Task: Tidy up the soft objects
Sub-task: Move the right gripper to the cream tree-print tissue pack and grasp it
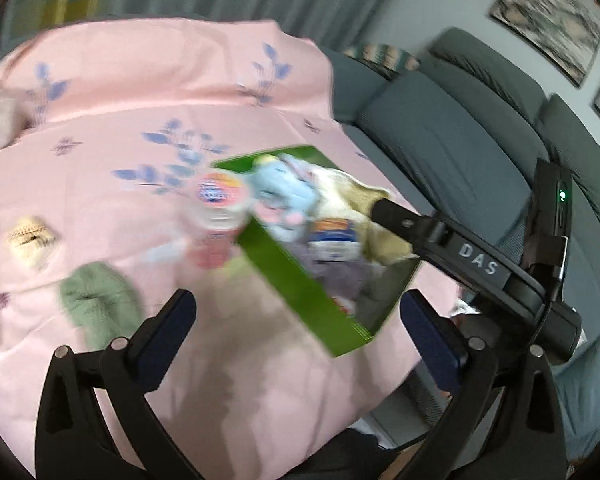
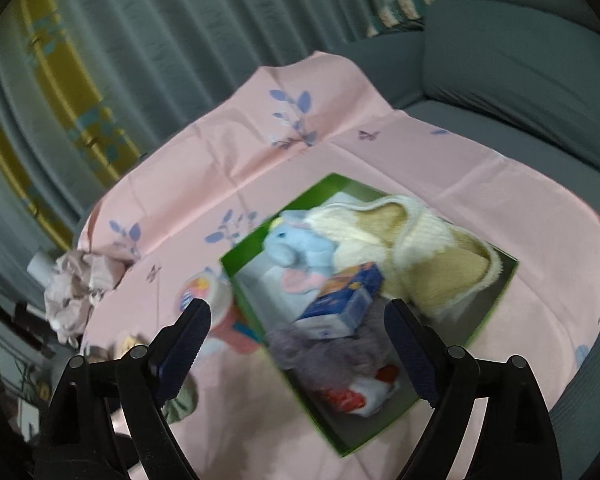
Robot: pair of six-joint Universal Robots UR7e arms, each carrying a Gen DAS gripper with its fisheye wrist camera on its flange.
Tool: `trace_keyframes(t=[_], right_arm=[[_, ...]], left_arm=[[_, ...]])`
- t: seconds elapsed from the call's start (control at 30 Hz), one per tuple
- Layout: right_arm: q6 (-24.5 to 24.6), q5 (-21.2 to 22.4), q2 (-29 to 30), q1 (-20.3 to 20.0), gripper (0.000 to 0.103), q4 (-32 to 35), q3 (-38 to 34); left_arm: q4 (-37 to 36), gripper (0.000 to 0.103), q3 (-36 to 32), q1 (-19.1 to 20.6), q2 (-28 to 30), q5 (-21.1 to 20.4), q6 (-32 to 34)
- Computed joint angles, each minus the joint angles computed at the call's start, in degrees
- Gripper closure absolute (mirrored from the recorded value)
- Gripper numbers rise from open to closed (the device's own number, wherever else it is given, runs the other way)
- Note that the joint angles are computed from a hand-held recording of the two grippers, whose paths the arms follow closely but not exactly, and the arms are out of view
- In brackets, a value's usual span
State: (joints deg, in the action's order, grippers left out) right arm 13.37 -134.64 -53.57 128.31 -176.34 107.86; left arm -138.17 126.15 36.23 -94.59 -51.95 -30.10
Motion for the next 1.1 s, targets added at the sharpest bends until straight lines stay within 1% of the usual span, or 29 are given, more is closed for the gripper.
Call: trace_keyframes(t=[0.07,0.1,0.13,0.17,0.23,0.33,0.4,0.5,0.63,0.73,0.8,0.87,0.9,0.93,1.0,1.1], right_arm=[[-0.6,-0.1,0.8,0.8,0.014,0.7,-0.7],[-0.9,-0.2,1.3,1.2,0.014,1.3,-1.1],[-1.0,-0.5,1.9,1.8,0.014,2.2,-1.7],[-1.1,-0.8,2.5,2.2,0.014,3.0,-2.3],[-1.5,-0.9,3.8,3.1,0.014,4.3,-3.3],[-1.3,0.4,5.6,4.1,0.014,7.8,-4.9],[-1.6,0.7,7.5,5.1,0.014,10.8,-6.5],[-2.7,2.8,9.9,6.1,0.014,14.2,-8.7],[-2.0,4.9,13.3,7.0,0.014,18.6,-12.6],[-1.5,9.0,15.9,6.7,0.014,20.4,-16.2],[-0.8,13.1,18.0,5.9,0.014,21.8,-19.3],[-1.7,16.5,20.2,5.3,0.014,22.5,-22.1],[-2.4,17.7,21.7,5.0,0.014,24.0,-24.2],[-2.8,18.0,23.5,4.9,0.014,26.5,-27.0],[-3.7,16.7,28.1,5.0,0.014,32.4,-33.9],[-7.6,14.9,34.3,4.9,0.014,39.2,-42.8]], left_arm=[[3.1,0.001,1.4,-1.2,-4.1,2.2,-2.1],[5.4,0.001,2.4,-1.9,-7.1,3.7,-3.9],[6.6,0.001,2.8,-2.2,-8.5,4.7,-5.0],[9.8,0.001,3.7,-2.9,-11.3,7.1,-7.5],[14.7,0.001,4.7,-3.6,-14.7,10.9,-11.6],[24.3,0.001,6.1,-4.0,-20.3,15.5,-19.7],[29.2,0.001,6.8,-3.4,-23.3,16.6,-24.5],[33.3,0.002,7.1,-2.1,-26.4,16.4,-29.1],[40.8,0.002,6.7,-2.5,-29.7,18.5,-35.4],[43.7,0.002,6.5,-2.8,-30.6,20.1,-37.7],[44.4,0.002,6.4,-2.4,-30.8,20.7,-38.4],[44.6,0.002,6.7,-1.7,-31.9,20.7,-38.4],[43.5,0.002,6.8,-0.9,-32.0,20.2,-37.6],[42.8,0.002,7.0,-0.4,-32.1,19.9,-37.1],[41.6,0.002,7.0,0.9,-32.1,19.3,-36.0],[40.1,0.003,7.1,2.3,-31.8,18.9,-34.5]])
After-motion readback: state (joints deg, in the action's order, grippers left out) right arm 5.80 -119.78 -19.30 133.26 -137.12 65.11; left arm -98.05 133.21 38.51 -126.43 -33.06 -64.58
